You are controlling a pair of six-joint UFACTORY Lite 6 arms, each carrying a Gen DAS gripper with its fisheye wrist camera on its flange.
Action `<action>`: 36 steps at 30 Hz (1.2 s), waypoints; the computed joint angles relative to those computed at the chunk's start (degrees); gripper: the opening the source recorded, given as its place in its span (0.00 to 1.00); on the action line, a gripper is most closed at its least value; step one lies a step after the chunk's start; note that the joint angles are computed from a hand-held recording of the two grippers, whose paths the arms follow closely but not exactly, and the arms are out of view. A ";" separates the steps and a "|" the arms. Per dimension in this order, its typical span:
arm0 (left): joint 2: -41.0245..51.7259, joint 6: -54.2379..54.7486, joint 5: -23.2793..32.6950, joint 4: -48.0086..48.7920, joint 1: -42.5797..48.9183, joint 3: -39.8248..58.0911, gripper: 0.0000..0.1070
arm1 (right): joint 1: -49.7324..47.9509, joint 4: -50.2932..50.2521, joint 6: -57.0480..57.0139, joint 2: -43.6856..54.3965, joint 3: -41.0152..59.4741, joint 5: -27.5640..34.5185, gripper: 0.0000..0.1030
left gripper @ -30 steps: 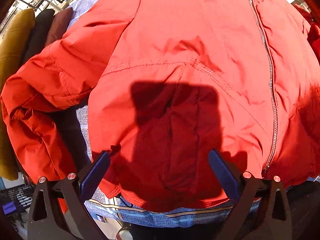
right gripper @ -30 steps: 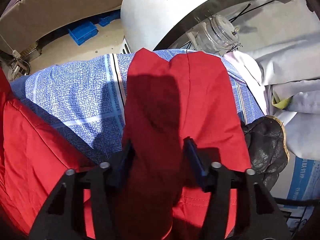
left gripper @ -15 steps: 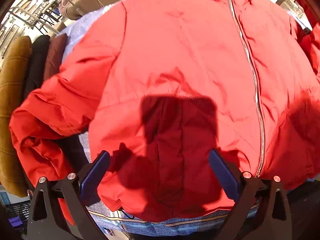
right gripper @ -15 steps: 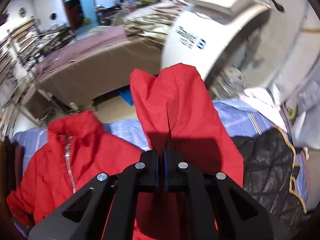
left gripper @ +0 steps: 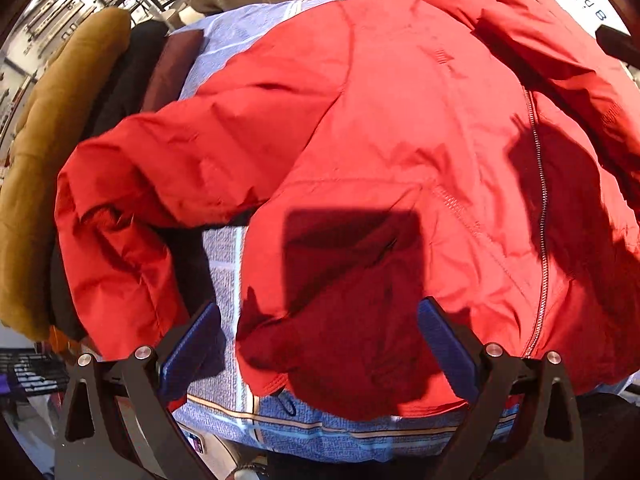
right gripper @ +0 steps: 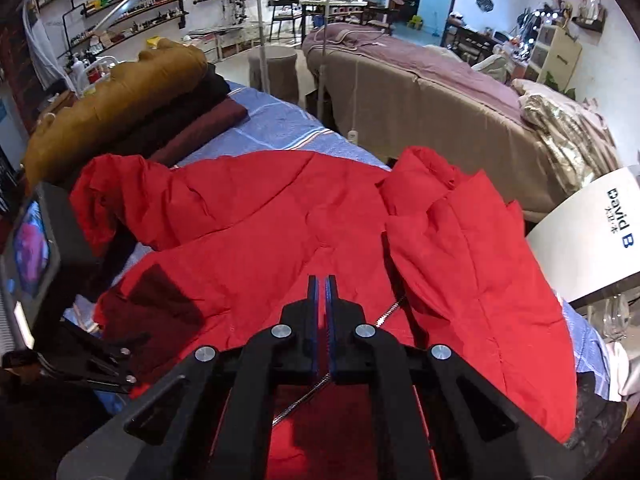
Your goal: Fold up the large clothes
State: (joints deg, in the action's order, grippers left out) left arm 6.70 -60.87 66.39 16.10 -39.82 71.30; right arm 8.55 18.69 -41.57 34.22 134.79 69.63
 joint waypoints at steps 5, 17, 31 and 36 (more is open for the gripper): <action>0.91 1.17 -0.93 -0.91 0.86 0.24 0.91 | -1.55 -10.79 13.06 1.37 -0.53 -5.06 0.90; 4.04 4.15 -1.95 1.82 3.44 5.19 0.91 | 5.23 -46.10 15.92 8.66 -11.38 -25.25 0.11; -1.69 1.97 -1.18 2.19 7.77 -1.17 0.91 | 2.20 -15.40 -3.94 -14.50 -35.26 -16.80 0.61; 6.13 6.23 -1.99 3.14 7.13 9.56 0.91 | -0.82 -9.83 -7.80 -19.35 -36.20 -15.38 0.74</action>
State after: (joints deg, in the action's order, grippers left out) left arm 12.83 -54.64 64.39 19.23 -32.69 80.86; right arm 7.73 8.87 -49.37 14.87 98.60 54.25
